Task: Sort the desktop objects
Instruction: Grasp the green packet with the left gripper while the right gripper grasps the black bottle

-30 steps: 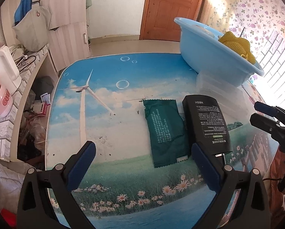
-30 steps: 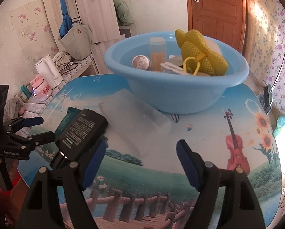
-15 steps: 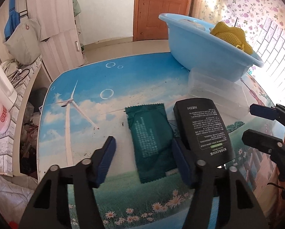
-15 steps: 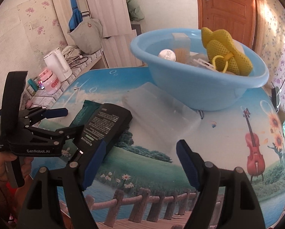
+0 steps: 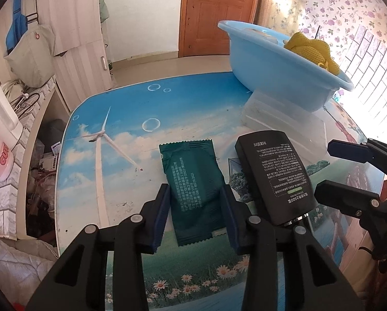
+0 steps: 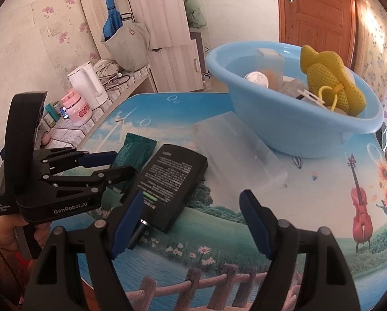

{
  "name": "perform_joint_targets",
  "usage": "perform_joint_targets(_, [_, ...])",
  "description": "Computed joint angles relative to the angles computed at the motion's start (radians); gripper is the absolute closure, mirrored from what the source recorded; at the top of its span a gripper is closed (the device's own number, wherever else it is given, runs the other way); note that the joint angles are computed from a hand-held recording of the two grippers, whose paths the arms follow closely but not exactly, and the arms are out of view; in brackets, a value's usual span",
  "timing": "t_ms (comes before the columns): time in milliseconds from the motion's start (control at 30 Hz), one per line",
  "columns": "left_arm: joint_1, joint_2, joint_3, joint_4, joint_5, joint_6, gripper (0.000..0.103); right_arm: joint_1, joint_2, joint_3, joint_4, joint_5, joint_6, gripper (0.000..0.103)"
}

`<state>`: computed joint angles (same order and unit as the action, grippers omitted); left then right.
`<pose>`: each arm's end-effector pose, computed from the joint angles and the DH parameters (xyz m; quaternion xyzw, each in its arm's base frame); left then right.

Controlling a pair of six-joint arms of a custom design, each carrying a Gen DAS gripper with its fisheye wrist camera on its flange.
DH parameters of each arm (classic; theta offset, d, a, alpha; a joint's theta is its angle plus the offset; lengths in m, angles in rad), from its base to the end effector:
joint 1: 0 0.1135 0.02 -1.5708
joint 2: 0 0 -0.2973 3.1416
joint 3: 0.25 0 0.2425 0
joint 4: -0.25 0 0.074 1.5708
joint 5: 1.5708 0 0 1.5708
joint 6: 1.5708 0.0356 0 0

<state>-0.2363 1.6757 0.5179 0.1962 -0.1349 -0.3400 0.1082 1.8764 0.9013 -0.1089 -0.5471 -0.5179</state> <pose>0.2567 -0.0569 0.1284 -0.0695 0.9495 -0.0234 0.3052 0.3358 0.0551 0.1439 -0.3497 0.8690 0.2095 0.2805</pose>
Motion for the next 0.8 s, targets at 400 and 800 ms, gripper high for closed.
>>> perform_joint_targets(400, [0.006,-0.009,-0.012,0.007,0.009,0.009,0.065,0.085,0.036,-0.001,0.018,0.052,0.033,0.026])
perform_joint_targets(800, [-0.026,-0.014,-0.003,-0.020,-0.010,-0.012,0.065,0.072,0.049,0.049,-0.070,-0.003,-0.011,0.045])
